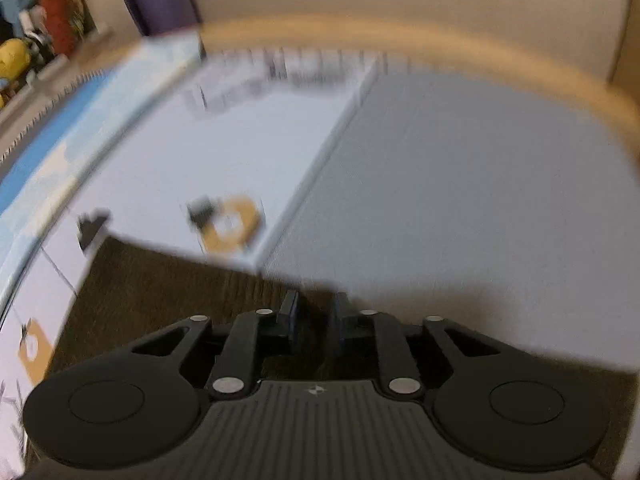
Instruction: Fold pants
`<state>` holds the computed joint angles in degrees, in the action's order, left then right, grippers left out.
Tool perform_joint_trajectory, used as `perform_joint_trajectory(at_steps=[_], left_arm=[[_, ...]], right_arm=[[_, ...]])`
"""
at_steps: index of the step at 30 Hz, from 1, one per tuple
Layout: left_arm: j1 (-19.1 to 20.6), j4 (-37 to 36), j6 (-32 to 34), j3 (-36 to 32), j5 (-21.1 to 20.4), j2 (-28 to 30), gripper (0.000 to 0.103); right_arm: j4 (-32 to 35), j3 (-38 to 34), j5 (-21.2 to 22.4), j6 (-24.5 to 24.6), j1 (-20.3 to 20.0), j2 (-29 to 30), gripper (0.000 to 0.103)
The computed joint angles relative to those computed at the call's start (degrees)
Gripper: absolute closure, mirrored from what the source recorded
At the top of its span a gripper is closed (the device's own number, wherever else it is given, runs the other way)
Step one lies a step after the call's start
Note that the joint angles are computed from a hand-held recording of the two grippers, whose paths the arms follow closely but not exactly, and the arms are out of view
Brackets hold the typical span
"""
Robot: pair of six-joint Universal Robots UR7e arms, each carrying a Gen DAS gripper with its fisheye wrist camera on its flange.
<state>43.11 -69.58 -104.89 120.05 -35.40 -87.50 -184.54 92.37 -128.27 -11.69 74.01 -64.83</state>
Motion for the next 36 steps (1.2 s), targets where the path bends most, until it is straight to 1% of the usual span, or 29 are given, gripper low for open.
perform_joint_trajectory(at_steps=[1, 2, 3, 4, 6, 7, 9, 10, 12, 14, 16, 17, 19, 20, 21, 22, 23, 25, 26, 27, 29, 30, 31, 32, 33, 34, 35, 36], left_arm=[[0.3, -0.2, -0.3, 0.3, 0.0, -0.3, 0.031], [0.7, -1.9, 0.4, 1.3, 0.2, -1.5, 0.031], [1.1, -4.3, 1.8, 2.3, 0.3, -2.7, 0.031], [1.7, -7.3, 3.6, 3.4, 0.0, -3.9, 0.031], [2.4, -9.9, 5.1, 4.6, 0.0, -4.9, 0.031], [2.7, -10.9, 5.9, 5.1, 0.2, -5.4, 0.031], [3.0, -12.0, 6.2, 5.7, 0.7, -5.8, 0.031], [3.1, -12.3, 6.2, 5.9, 1.0, -6.1, 0.031], [3.1, -12.3, 6.7, 6.1, 1.3, -6.3, 0.031], [2.9, -12.3, 7.7, 6.3, 1.9, -6.2, 0.032], [2.9, -13.1, 9.1, 6.9, 2.6, -6.4, 0.034], [2.9, -13.9, 9.8, 7.3, 3.0, -6.7, 0.035], [2.8, -15.4, 10.9, 8.1, 4.1, -7.4, 0.044], [2.7, -15.6, 11.5, 8.3, 4.8, -7.3, 0.047], [2.5, -15.4, 12.2, 8.3, 5.8, -6.9, 0.051], [2.2, -15.2, 13.0, 8.3, 6.8, -6.4, 0.054], [1.9, -14.6, 13.6, 8.3, 8.2, -5.8, 0.055], [1.3, -13.8, 14.0, 8.5, 10.9, -5.1, 0.057], [0.9, -13.6, 13.8, 8.7, 12.3, -4.9, 0.057], [0.7, -14.1, 13.7, 9.0, 13.7, -4.9, 0.057], [0.1, -16.5, 14.4, 10.0, 16.9, -5.1, 0.057], [-0.2, -15.6, 13.1, 9.8, 18.2, -4.8, 0.057], [-0.2, -13.8, 11.0, 9.2, 19.1, -4.3, 0.057], [0.0, -12.4, 9.1, 8.6, 19.6, -3.9, 0.056], [0.2, -12.7, 8.7, 8.2, 19.3, -3.7, 0.052], [0.6, -12.5, 8.0, 7.3, 18.2, -3.3, 0.049], [0.8, -11.4, 7.0, 6.5, 17.7, -3.0, 0.049], [0.6, -8.6, 4.9, 5.7, 17.7, -2.8, 0.048]], right_arm=[[-3.3, 0.3, 0.9, -1.8, 0.9, 0.4, 0.076], [-4.4, 1.2, 3.7, -2.2, 1.2, -0.1, 0.069], [-3.7, 1.7, 7.3, -2.0, 1.2, -0.6, 0.064], [-2.0, 2.2, 11.2, -1.7, 1.3, -1.2, 0.059], [2.7, 2.6, 18.8, -2.2, 1.2, -1.6, 0.059], [5.4, 2.4, 21.3, -3.1, 1.5, -1.2, 0.058], [11.6, -0.1, 23.8, -3.8, 2.2, 0.9, 0.057], [14.4, -1.2, 24.3, -3.1, 2.4, 2.0, 0.055], [18.5, -4.0, 23.9, -0.5, 3.0, 4.7, 0.055], [18.2, -6.8, 20.6, 0.5, 3.9, 8.2, 0.055], [19.6, -9.5, 16.2, 2.8, 4.7, 11.3, 0.055], [18.6, -9.9, 15.3, 3.1, 4.9, 12.0, 0.055], [15.4, -11.3, 11.9, 1.0, 6.2, 14.2, 0.055], [14.8, -11.6, 10.4, -0.1, 6.7, 14.8, 0.055], [14.0, -12.6, 8.1, -2.1, 7.3, 16.1, 0.058], [12.5, -13.3, 5.4, -4.5, 7.7, 17.2, 0.078], [10.3, -13.9, 2.7, -6.9, 8.2, 18.4, 0.090], [9.1, -14.4, 2.0, -6.7, 8.3, 18.9, 0.097], [8.1, -14.8, 2.0, -5.4, 8.3, 19.1, 0.097], [5.8, -14.6, 2.9, -3.7, 8.2, 19.0, 0.097], [-0.3, -12.9, 7.4, -0.4, 7.6, 18.0, 0.097], [-1.9, -12.2, 9.8, 0.6, 7.2, 17.5, 0.097], [-2.1, -11.4, 12.7, 2.4, 6.5, 16.8, 0.095], [-0.6, -11.3, 14.6, 3.9, 5.9, 16.3, 0.089], [1.7, -10.9, 16.4, 5.4, 5.2, 15.3, 0.089], [3.5, -10.7, 17.1, 5.6, 4.7, 14.4, 0.089], [5.7, -10.5, 16.8, 4.9, 4.5, 13.5, 0.086], [7.2, -9.9, 16.4, 3.6, 4.4, 12.3, 0.084]])
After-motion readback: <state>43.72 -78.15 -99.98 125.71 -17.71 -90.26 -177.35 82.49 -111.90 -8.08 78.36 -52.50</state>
